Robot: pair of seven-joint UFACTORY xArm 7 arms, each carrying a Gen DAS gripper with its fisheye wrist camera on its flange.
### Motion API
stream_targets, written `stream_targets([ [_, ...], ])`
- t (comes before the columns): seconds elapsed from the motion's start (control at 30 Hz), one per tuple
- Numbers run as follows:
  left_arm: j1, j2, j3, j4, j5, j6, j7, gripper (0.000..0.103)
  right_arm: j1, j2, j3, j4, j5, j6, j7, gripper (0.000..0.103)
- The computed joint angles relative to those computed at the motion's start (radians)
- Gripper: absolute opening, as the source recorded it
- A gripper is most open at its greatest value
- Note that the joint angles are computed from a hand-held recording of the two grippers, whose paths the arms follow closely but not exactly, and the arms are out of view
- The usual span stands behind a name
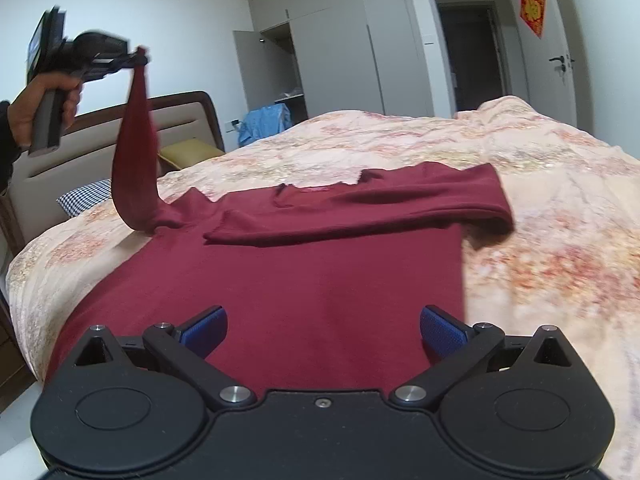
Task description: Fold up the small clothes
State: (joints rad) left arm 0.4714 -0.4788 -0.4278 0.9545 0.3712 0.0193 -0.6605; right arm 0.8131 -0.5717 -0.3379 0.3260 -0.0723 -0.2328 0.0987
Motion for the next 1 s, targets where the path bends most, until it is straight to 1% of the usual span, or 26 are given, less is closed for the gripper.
stream_targets([
  [0.07,0.004,0.059,-0.072,0.035,0.002,-0.001,-0.032,0.007,-0.020,-0.025,0.002,-0.012,0.003,0.020,-0.003,0.102],
  [0.17,0.046,0.151,-0.201,0.071,0.063,-0.005,-0.102,0.007,-0.049,-0.065,0.008,-0.037,0.017,0.039,-0.019,0.102],
  [0.27,-0.009,0.224,-0.226,0.050,0.114,0.009,-0.108,0.007,-0.079,-0.101,0.019,-0.062,0.034,0.057,-0.042,0.102],
  [0.33,-0.013,0.278,-0.274,0.057,0.179,0.033,-0.130,0.007,-0.094,-0.118,0.024,-0.074,0.050,0.071,-0.054,0.102],
  [0.4,-0.045,0.319,-0.283,0.040,0.220,0.041,-0.144,0.007,-0.111,-0.133,0.035,-0.084,0.070,0.085,-0.062,0.102],
  [0.43,-0.078,0.343,-0.270,0.038,0.217,0.050,-0.133,0.007,-0.118,-0.138,0.040,-0.088,0.081,0.092,-0.065,0.102],
  [0.47,-0.092,0.356,-0.275,0.030,0.233,0.056,-0.155,0.007,-0.126,-0.145,0.046,-0.092,0.090,0.099,-0.067,0.102],
  [0.53,-0.142,0.367,-0.246,-0.002,0.212,0.052,-0.151,0.007,-0.135,-0.155,0.059,-0.099,0.107,0.107,-0.072,0.102],
  [0.6,-0.190,0.380,-0.206,-0.029,0.171,0.032,-0.126,0.009,-0.137,-0.160,0.063,-0.103,0.119,0.113,-0.082,0.102],
  [0.67,-0.304,0.368,-0.102,-0.064,0.029,0.021,-0.010,0.012,-0.136,-0.158,0.065,-0.104,0.130,0.116,-0.091,0.102],
  [0.7,-0.367,0.357,-0.048,-0.082,-0.043,0.018,0.048,0.023,-0.135,-0.157,0.068,-0.104,0.136,0.116,-0.093,0.102],
  [0.73,-0.440,0.341,0.018,-0.101,-0.120,0.012,0.115,0.047,-0.135,-0.153,0.071,-0.102,0.141,0.115,-0.094,0.102],
  [0.77,-0.489,0.318,0.067,-0.113,-0.155,0.013,0.145,0.060,-0.132,-0.144,0.071,-0.097,0.146,0.112,-0.095,0.102],
  [0.8,-0.496,0.293,0.082,-0.138,-0.148,-0.007,0.133,0.073,-0.129,-0.137,0.072,-0.092,0.149,0.108,-0.095,0.102],
  [0.83,-0.507,0.270,0.101,-0.157,-0.138,-0.024,0.125,0.075,-0.126,-0.131,0.071,-0.088,0.151,0.102,-0.097,0.102],
  [0.87,-0.560,0.251,0.154,-0.174,-0.159,-0.032,0.159,0.075,-0.120,-0.125,0.069,-0.084,0.151,0.096,-0.099,0.102],
  [0.9,-0.604,0.228,0.199,-0.193,-0.181,-0.031,0.195,0.078,-0.116,-0.118,0.068,-0.077,0.151,0.093,-0.100,0.102],
  [0.93,-0.606,0.199,0.206,-0.205,-0.184,-0.015,0.201,0.083,-0.111,-0.110,0.067,-0.071,0.150,0.089,-0.100,0.102],
  [1.0,-0.559,0.133,0.182,-0.249,-0.173,-0.008,0.189,0.088,-0.099,-0.095,0.064,-0.057,0.145,0.079,-0.102,0.102],
])
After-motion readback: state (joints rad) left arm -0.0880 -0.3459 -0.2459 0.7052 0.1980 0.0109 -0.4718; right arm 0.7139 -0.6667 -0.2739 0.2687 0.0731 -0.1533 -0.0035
